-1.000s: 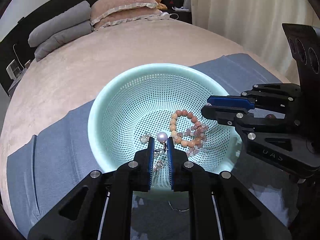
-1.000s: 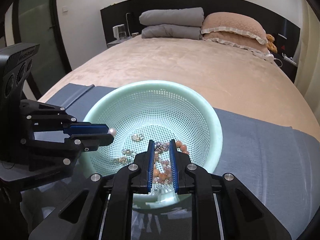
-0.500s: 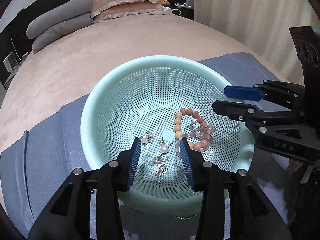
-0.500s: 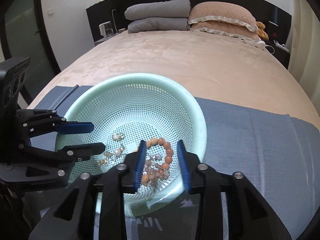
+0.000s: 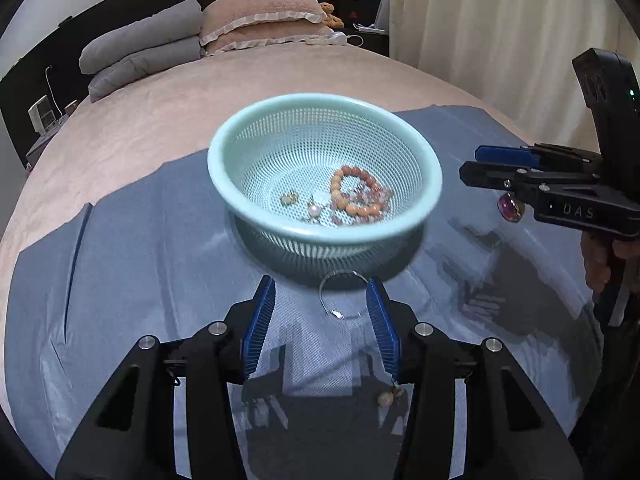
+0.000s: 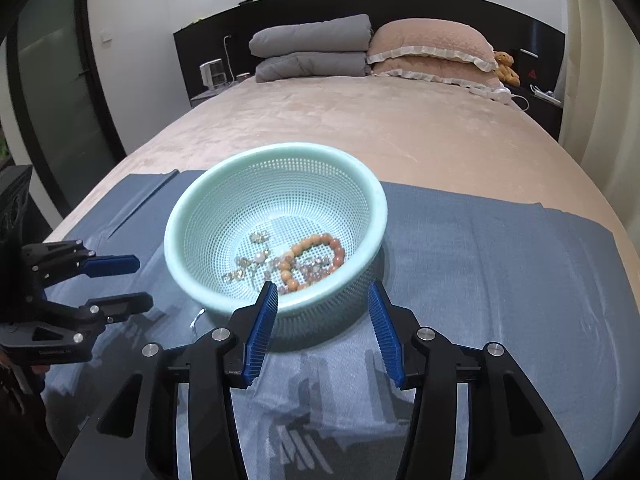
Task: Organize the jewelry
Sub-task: 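Move the left tool toward the last pearl earring while the right tool approaches the silver bangle, then close the left tool on the pearl earring while the right tool grasps the silver bangle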
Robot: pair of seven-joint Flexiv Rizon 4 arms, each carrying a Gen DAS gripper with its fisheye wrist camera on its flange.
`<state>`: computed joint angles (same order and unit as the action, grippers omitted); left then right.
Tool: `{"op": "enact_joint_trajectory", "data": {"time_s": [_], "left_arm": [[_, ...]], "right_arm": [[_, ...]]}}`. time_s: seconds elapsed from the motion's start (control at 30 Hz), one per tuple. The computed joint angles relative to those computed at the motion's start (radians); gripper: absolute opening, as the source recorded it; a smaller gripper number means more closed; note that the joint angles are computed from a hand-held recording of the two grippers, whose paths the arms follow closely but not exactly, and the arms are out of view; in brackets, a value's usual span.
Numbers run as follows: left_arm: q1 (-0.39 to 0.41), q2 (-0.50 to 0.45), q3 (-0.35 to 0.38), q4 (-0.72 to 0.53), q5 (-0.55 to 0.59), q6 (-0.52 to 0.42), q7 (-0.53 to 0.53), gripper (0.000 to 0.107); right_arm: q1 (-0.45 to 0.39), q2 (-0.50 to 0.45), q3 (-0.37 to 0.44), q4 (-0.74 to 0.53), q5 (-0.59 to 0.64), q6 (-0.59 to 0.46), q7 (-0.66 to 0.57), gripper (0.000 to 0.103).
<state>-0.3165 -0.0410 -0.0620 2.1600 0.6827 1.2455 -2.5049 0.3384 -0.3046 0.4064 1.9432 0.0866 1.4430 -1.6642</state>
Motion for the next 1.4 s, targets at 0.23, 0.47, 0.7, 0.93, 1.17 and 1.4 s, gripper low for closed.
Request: {"op": "enact_joint_trajectory", "data": {"time_s": [0.23,0.47,0.7,0.93,1.17,1.4], "left_arm": [[-0.053,-0.041,-0.02,0.022,0.051,0.012,-0.076,0.049],[-0.096,-0.13,0.021,0.036,0.017,0.114,-0.036,0.049],[-0.17,-0.154,0.116,0.021,0.102,0.168,-0.122,0.044],[-0.175,-0.146,0.131,0.028,0.152,0.177,-0.186,0.02],[-0.168,-0.13,0.107,0.031,0.158,0.145,-0.197,0.017],[-0.177,-0.112,0.082,0.026,0.157,0.09,-0.24,0.012]], "right_arm": [[-0.091,0.0,0.139,0.018,0.128,-0.015,-0.167,0.045],[-0.007,-0.046,0.092,0.007,0.114,-0.047,-0.2,0.045],[0.073,-0.103,0.05,-0.024,0.03,-0.045,-0.153,0.044],[0.183,-0.144,-0.051,-0.029,-0.109,-0.038,-0.005,0.033],[0.135,-0.142,-0.009,0.004,-0.157,-0.015,0.032,0.002],[0.052,-0.079,0.067,0.084,-0.108,0.014,0.006,0.002]]}}
